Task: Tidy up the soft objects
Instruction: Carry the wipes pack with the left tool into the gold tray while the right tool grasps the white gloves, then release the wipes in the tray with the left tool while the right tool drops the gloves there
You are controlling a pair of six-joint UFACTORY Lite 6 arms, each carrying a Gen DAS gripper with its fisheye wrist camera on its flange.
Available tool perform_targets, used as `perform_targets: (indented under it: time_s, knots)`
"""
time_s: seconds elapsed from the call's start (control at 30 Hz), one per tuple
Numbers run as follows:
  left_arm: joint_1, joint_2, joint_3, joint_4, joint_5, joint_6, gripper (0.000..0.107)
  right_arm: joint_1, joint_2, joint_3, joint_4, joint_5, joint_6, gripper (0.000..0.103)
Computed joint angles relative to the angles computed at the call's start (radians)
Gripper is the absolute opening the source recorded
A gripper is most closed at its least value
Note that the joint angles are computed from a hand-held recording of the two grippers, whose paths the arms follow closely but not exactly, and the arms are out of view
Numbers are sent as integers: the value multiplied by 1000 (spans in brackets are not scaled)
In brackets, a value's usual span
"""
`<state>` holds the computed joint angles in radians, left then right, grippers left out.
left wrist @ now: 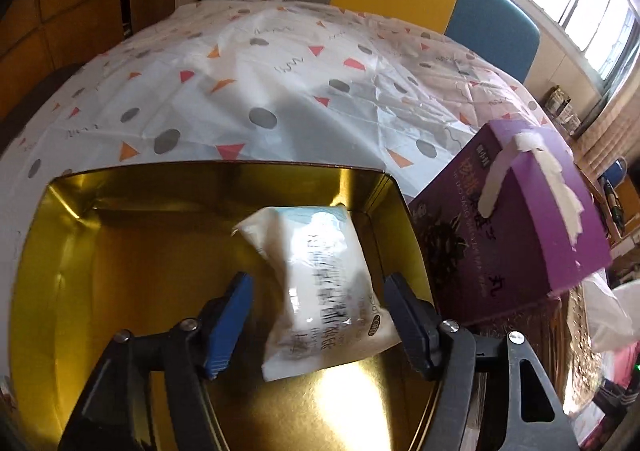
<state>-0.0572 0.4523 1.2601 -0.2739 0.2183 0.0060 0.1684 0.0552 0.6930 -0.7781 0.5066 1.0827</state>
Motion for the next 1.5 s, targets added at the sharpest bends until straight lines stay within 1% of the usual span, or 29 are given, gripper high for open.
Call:
perform_targets:
  time_s: [0.13, 0.23, 0.3, 0.33, 0.4, 0.47, 0.53, 0.57, 0.73, 0.8, 0.83, 0.9, 0.97, 1.07, 1.17, 1.27, 1.37, 1.47, 1.5]
  knots:
    - [7, -137, -144, 179, -47, -163, 70, 2, 0, -1, -4, 1, 6, 47]
    - [14, -256, -267, 335, -62, -320, 70, -1, 1, 6, 8, 4, -3, 46]
    - [23, -334, -340, 341, -74, -329, 71, -6, -1, 11, 22, 5, -18, 45]
    - [23, -374, -375, 379, -78, -366, 71, -12, -4, 13, 35, 3, -31, 45]
    - [17, -452, -435, 531, -80, -510, 72, -27, -12, 14, 70, -4, -66, 43]
    - [16, -526, -486, 603, -82, -570, 74, -49, -35, 8, 139, -19, -125, 42]
    - [8, -590, -526, 750, -76, -708, 76, -69, -84, -13, 214, -34, -170, 42]
    - [4, -617, -543, 791, -71, -743, 76, -75, -117, -27, 233, -36, -175, 41]
    - [-8, -716, -603, 817, -55, -749, 76, -69, -284, -65, 313, -24, -186, 41]
    - [-16, -748, -621, 860, -47, -793, 76, -39, -332, -39, 344, -9, -190, 41]
    - [-17, -760, -627, 869, -42, -803, 76, -6, -338, -11, 332, 1, -170, 41]
    - [-20, -782, -638, 881, -36, -814, 76, 83, -323, 73, 303, 30, -135, 41]
    - [-22, -810, -653, 888, -31, -818, 76, 199, -261, 178, 262, 54, -89, 41]
    - [-15, -845, -671, 893, -22, -815, 76, 383, -92, 381, 185, 77, -17, 41]
    - [17, -872, -686, 786, -27, -697, 76, 521, 81, 593, 194, 83, -66, 41]
    - [58, -895, -699, 672, -28, -576, 76, 622, 263, 818, 278, 99, -185, 41]
    - [93, -916, -715, 656, -28, -546, 76, 693, 458, 1053, 364, 141, -296, 41]
    - [130, -939, -736, 687, -32, -560, 76, 735, 655, 1309, 465, 215, -418, 41]
    - [148, -941, -740, 654, -34, -523, 76, 750, 708, 1376, 479, 235, -440, 41]
